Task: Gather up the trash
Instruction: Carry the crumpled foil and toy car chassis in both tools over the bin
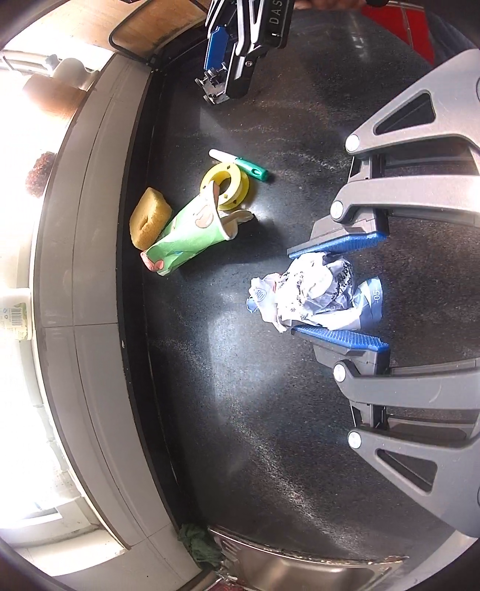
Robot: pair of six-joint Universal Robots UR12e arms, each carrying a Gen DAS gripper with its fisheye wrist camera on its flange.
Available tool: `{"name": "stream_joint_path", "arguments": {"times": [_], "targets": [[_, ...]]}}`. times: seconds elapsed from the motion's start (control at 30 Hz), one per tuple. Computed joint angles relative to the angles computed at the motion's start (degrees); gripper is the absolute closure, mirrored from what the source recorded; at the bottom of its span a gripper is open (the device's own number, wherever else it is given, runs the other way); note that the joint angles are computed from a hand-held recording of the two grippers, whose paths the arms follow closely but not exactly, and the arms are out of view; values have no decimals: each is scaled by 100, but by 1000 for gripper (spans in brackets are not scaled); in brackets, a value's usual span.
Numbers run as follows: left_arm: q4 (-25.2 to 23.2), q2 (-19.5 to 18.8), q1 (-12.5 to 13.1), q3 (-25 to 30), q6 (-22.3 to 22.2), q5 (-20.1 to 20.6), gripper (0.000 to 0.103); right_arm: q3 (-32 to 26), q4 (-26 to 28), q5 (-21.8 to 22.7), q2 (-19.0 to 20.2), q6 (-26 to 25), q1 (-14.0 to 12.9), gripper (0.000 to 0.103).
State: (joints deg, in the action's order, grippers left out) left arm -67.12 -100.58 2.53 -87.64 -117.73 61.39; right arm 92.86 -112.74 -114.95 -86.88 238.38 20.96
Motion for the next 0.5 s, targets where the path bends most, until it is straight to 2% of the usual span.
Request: {"name": "stream_joint_path", "arguments": {"times": [0.3, 0.5], "targets": [[136, 118, 191, -55, -208, -95, 67, -163, -30, -266, -1, -83, 185, 30], [251, 168, 492, 25, -609, -180, 67, -477, -502, -99, 304, -774, 247, 30]]}}
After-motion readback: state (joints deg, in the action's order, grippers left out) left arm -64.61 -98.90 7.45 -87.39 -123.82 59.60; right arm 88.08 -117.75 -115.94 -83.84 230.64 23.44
